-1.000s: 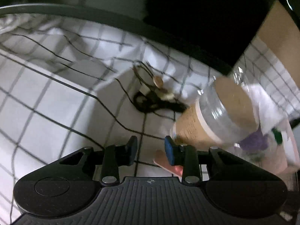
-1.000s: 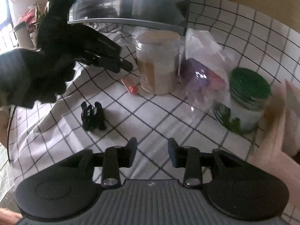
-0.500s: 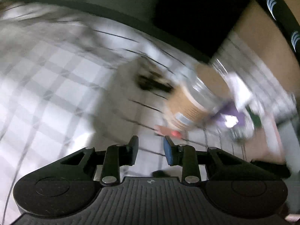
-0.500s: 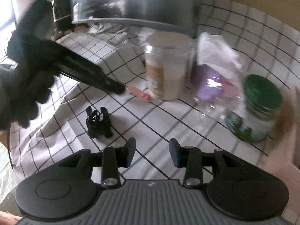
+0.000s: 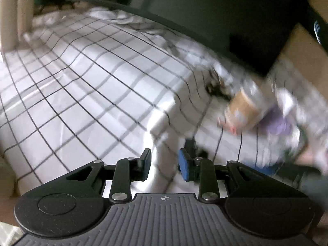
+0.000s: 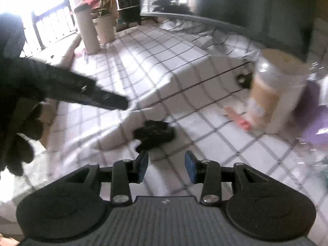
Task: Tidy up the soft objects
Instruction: 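Lower the left tool toward the small black toy on the table, then close the left tool on the small black toy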
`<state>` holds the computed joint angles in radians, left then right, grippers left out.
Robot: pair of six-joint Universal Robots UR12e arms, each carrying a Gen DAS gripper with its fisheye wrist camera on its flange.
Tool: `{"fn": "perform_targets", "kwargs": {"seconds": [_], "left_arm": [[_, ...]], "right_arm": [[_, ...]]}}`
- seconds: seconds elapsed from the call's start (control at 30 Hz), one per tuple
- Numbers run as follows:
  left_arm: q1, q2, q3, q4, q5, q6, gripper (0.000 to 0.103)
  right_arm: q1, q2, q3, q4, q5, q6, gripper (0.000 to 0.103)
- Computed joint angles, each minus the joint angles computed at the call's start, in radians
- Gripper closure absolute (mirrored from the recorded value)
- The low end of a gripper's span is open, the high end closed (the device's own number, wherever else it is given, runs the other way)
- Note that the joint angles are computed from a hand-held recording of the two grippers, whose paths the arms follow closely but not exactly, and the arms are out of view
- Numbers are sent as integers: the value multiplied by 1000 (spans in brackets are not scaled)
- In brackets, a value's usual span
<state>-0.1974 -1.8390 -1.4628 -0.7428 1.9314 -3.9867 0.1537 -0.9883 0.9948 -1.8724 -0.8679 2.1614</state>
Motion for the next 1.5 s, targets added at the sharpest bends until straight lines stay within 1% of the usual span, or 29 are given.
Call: {"fn": "perform_targets", "kwargs": {"seconds": [0.03, 0.1, 0.13, 0.17, 0.2, 0.27, 0.37, 0.43, 0.47, 0.5, 0.57, 0.6, 0.7, 0.77, 0.8, 0.87, 0.97, 1.03, 1.07, 1.1, 1.2, 1.23, 1.27, 1.33, 1.4, 1.43, 1.47, 1.5], "left_arm": [[-8, -7, 7, -12, -4, 29, 71], [-15, -16, 18, -43, -46, 96, 71], [-18, -22, 28, -60, -61, 119, 69], [-26, -29, 35, -62, -46, 139, 68], [-29, -37, 48, -75, -47, 158, 66], [-33, -50, 70, -95, -56, 190, 63], [-32, -63, 92, -108, -89, 247, 54], [-34, -73, 108, -120, -107, 290, 40], [-35, -77, 114, -128, -113, 304, 38], [-35, -84, 121, -128, -111, 298, 38], [-33, -84, 114, -105, -109, 251, 40], [-34, -81, 106, -84, -94, 227, 41], [-43, -80, 100, -48, 16, 187, 42], [-36, -80, 99, -41, 45, 186, 42], [-28, -81, 101, -46, 40, 199, 42], [-16, -86, 102, -52, 33, 230, 42], [-1, -92, 98, -64, 15, 234, 42], [8, -92, 92, -60, -10, 226, 43], [7, -90, 86, -51, -10, 232, 43], [7, -90, 85, -49, -9, 247, 43], [1, -94, 86, -55, 3, 315, 43], [-3, -94, 87, -58, 11, 323, 43], [-4, -92, 84, -56, 12, 310, 43], [-4, -89, 77, -46, 10, 310, 43], [0, -84, 68, -31, -4, 331, 43], [5, -78, 59, -17, -19, 340, 43], [9, -73, 49, -4, -31, 348, 45], [13, -67, 43, 1, -37, 354, 61]], "right_arm": [[-6, -6, 21, -67, -14, 27, 64], [-15, -3, 36, -161, -51, 99, 62], [-18, 1, 36, -188, -70, 135, 59], [-22, 7, 35, -215, -90, 176, 58], [-24, 10, 34, -231, -104, 203, 58], [-27, 18, 28, -245, -126, 238, 56], [-33, 22, 26, -242, -115, 231, 50], [-33, 26, 17, -228, -106, 234, 47], [-34, 30, 10, -218, -101, 243, 46], [-37, 30, 9, -209, -93, 247, 45], [-38, 29, 8, -195, -85, 256, 42], [-40, 31, 2, -183, -80, 253, 41], [-41, 35, -5, -162, -60, 261, 36], [-44, 36, -7, -151, -46, 267, 32], [-46, 36, -9, -143, -39, 269, 31], [-47, 39, -16, -124, -25, 278, 23], [-46, 40, -23, -95, -17, 289, 19], [-39, 39, -31, -76, -42, 239, 15], [-36, 40, -37, -58, -54, 204, 15], [-33, 39, -38, -55, -65, 185, 15], [-29, 39, -44, -49, -87, 179, 16], [-27, 38, -43, -59, -97, 183, 21], [-24, 33, -29, -99, -100, 193, 25], [-21, 25, -2, -191, -92, 211, 29], [-8, 28, 8, -277, -108, 241, 40], [0, 34, 0, -295, -116, 259, 48], [4, 43, -13, -298, -115, 275, 49], [9, 54, -27, -302, -105, 300, 49]]}}
